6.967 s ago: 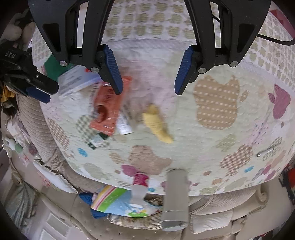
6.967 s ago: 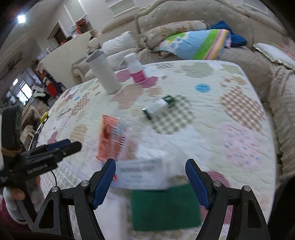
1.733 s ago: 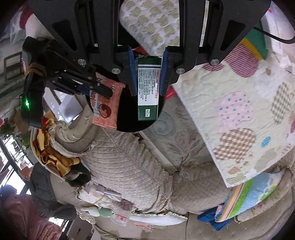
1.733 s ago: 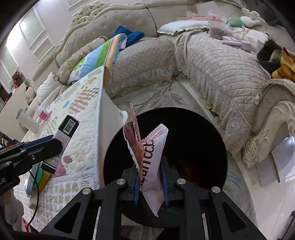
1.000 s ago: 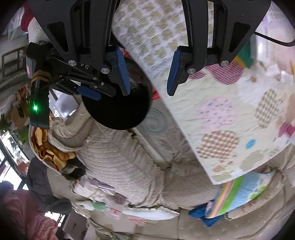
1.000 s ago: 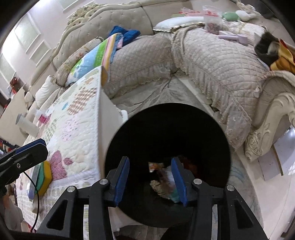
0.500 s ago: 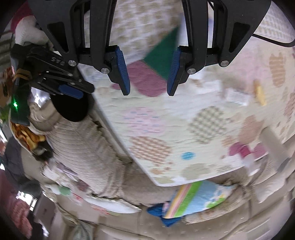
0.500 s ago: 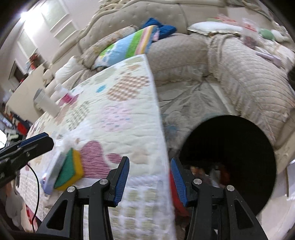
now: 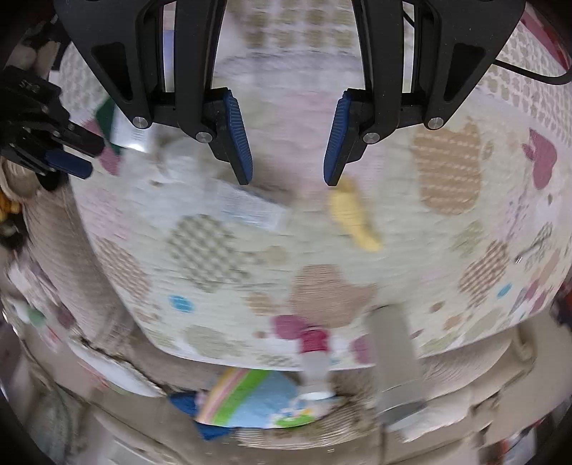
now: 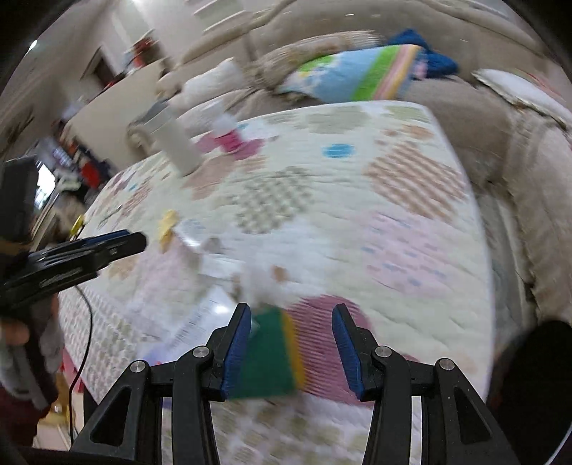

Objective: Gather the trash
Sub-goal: 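Grasp yellow cloth with left tool while right tool grasps white medicine box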

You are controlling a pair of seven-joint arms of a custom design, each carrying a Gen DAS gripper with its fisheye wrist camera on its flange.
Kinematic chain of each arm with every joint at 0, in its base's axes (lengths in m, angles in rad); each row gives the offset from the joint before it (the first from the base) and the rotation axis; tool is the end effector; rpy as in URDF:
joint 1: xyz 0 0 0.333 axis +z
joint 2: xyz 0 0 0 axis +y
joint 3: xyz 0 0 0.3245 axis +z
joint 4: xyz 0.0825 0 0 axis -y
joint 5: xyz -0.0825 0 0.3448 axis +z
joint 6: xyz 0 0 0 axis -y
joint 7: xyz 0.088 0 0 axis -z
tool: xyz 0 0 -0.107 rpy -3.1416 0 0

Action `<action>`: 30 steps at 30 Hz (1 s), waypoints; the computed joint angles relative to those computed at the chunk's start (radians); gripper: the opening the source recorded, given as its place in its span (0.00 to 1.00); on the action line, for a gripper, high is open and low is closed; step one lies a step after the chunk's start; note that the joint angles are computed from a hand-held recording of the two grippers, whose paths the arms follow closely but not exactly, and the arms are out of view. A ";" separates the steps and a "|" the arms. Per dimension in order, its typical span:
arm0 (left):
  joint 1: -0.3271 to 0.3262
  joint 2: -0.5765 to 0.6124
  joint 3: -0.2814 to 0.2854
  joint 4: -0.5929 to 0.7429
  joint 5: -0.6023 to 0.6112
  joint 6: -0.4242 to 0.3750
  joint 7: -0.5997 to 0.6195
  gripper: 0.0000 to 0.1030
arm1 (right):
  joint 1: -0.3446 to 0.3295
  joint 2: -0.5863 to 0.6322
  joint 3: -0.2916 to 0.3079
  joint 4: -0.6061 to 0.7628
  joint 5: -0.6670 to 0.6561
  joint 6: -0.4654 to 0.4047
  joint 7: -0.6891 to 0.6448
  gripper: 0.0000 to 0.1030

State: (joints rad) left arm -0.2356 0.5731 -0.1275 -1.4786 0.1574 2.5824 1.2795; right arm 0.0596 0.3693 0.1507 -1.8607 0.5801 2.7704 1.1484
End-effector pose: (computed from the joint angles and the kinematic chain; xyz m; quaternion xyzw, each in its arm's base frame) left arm 0.6782 -0.2380 0.4293 -0.6311 0.7287 -0.2253 0.1415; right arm 0.6357 0.1007 0.4089 -0.7091 0.6288 -0.0736 0.3104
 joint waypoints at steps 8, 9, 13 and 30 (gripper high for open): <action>0.057 0.030 0.016 0.018 -0.027 -0.016 -0.016 0.38 | 0.062 0.183 -0.005 0.308 -0.143 -0.175 0.048 0.44; 0.065 0.033 0.014 0.021 -0.035 -0.018 -0.012 0.38 | 0.072 0.212 -0.008 0.357 -0.165 -0.203 0.058 0.44; 0.086 0.049 0.009 0.040 -0.058 -0.027 -0.002 0.38 | 0.116 0.344 -0.024 0.576 -0.266 -0.326 0.089 0.44; 0.085 0.254 -0.014 0.321 -0.137 -0.106 0.021 0.38 | 0.159 0.529 -0.042 0.846 -0.363 -0.411 0.135 0.32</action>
State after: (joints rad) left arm -0.1503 0.8273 -0.1420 -1.1579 0.0208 2.4762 1.3003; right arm 0.2185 0.8984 0.1090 -1.0144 0.2172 2.3598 1.2833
